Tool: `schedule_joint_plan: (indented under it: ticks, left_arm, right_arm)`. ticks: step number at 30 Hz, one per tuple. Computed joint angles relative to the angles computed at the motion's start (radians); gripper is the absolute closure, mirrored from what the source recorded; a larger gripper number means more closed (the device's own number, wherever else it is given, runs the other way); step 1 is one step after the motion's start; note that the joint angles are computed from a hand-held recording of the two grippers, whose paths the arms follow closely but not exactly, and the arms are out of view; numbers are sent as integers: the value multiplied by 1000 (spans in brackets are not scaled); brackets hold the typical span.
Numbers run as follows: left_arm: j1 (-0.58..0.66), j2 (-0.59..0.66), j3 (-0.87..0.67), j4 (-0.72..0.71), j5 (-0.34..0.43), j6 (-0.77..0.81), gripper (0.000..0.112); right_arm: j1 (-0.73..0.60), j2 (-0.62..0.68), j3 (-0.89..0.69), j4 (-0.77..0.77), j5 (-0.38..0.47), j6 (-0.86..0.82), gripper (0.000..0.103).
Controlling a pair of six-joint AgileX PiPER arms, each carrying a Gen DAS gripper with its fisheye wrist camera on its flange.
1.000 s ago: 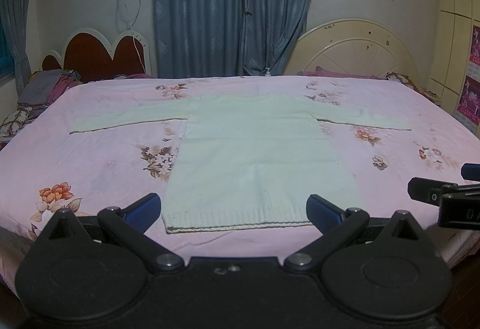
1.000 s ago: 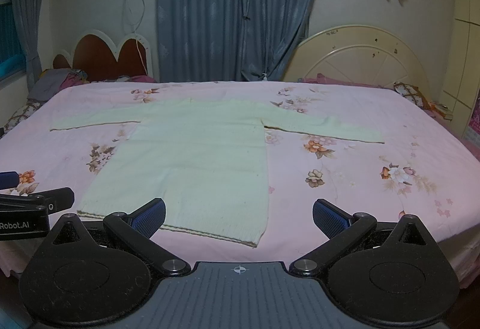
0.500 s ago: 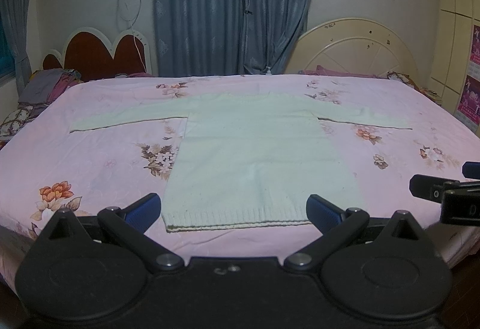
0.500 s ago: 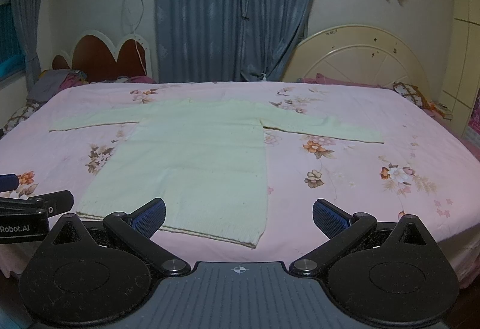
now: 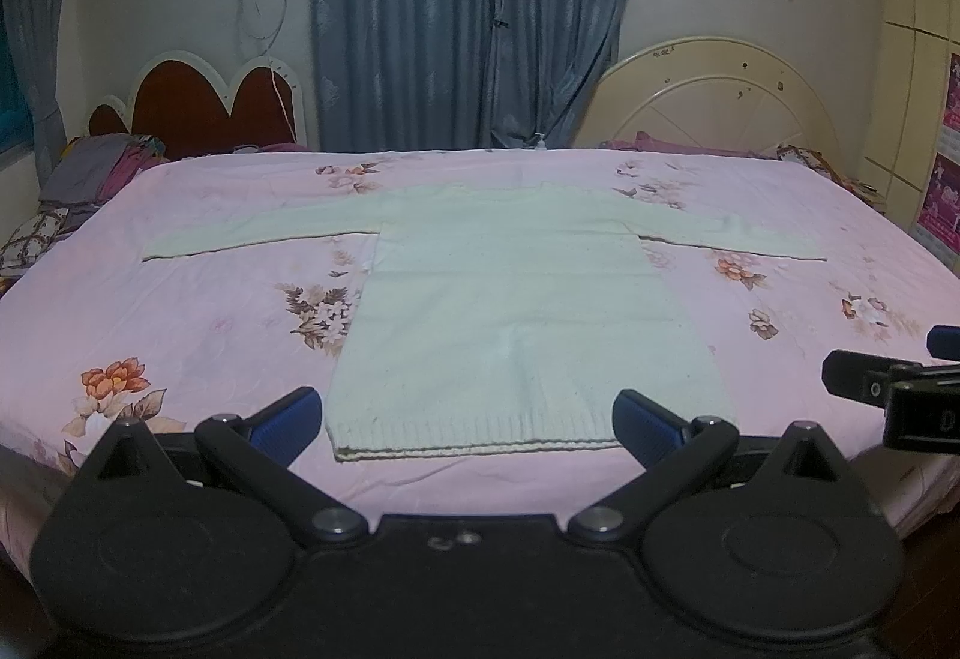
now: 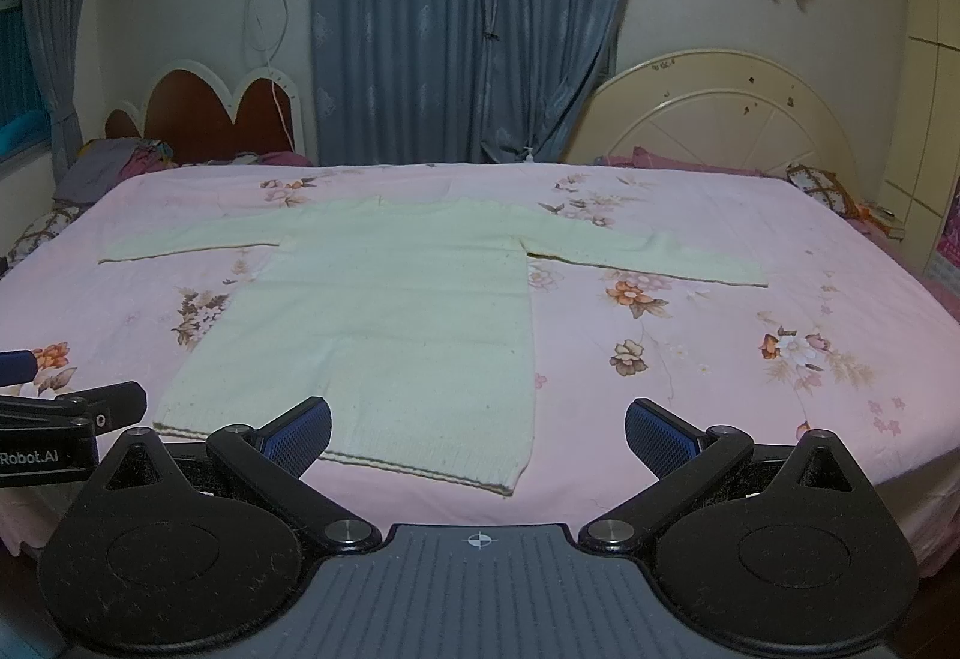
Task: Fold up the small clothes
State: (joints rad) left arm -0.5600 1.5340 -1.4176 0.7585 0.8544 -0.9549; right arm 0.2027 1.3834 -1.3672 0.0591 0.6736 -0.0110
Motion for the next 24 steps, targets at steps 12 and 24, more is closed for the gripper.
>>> schedule_joint_plan:
  ticks: [12, 24]
  left_arm:
    - [3, -9, 15, -1, -12, -23, 9]
    - [121, 71, -102, -101, -98, 87, 9]
  right_arm:
    - [-1, -5, 11, -1, -8, 2, 0]
    - [-37, 93, -75, 19, -46, 20, 0]
